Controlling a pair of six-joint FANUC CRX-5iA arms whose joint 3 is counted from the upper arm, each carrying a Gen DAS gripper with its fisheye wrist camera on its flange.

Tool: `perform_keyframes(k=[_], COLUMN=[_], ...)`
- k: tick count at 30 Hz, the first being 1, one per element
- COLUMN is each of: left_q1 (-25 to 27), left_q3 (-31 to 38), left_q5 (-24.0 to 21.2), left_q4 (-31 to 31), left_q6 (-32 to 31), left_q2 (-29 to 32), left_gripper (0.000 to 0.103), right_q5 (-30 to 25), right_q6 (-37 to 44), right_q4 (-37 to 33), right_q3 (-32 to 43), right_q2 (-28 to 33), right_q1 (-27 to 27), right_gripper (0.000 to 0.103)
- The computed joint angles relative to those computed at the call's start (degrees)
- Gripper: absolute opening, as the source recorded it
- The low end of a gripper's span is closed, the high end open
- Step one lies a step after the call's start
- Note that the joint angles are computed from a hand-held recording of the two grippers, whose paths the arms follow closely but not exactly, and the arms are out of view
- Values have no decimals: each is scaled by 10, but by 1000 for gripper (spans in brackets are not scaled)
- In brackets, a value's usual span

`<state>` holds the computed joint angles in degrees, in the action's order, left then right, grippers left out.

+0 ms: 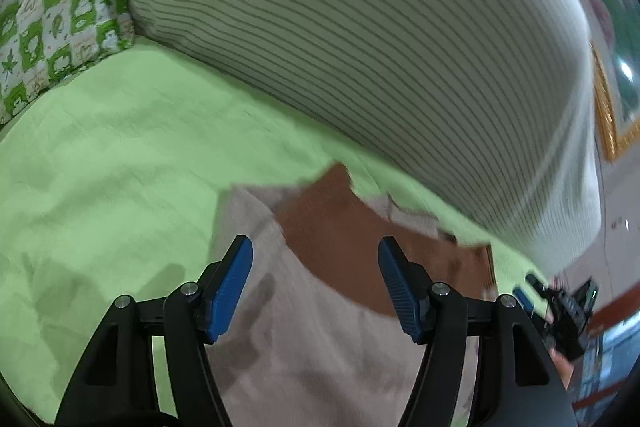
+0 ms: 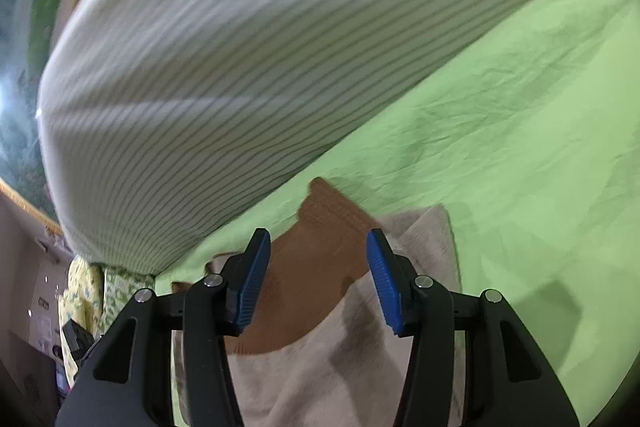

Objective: Fold small clothes
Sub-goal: 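Lay the hem over the collar and open both grippers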

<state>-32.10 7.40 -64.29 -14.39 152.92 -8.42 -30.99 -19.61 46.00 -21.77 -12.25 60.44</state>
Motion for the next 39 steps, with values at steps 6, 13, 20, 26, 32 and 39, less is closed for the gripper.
perform_keyframes(k=[6, 13, 20, 26, 32, 39], left_q1=[-64, -141, -152, -113, -93, -62], left_q3=[22, 85, 131, 137, 182, 206], left_q5=[-4, -39, -68, -91, -136, -196], left_q4=[43, 60, 18, 3, -38, -97], left_q6=[-93, -243, -276, -254, -243, -194], left_q2=[39, 123, 173, 190, 224, 228], left_gripper=[66, 66, 63, 58, 59, 62], right_q5=[-39, -47, -93, -169, -200, -231], right_q6=[85, 312, 586, 663, 606, 451], right_q4=[-4, -98, -263, -293, -238, -157], right_q3=[10, 55, 153, 237, 272, 258], right_q2=[-6, 22, 90, 172, 221, 227], right_q1=[60, 125, 130, 110, 76, 36], right_gripper=[52, 52, 40, 31, 29, 13])
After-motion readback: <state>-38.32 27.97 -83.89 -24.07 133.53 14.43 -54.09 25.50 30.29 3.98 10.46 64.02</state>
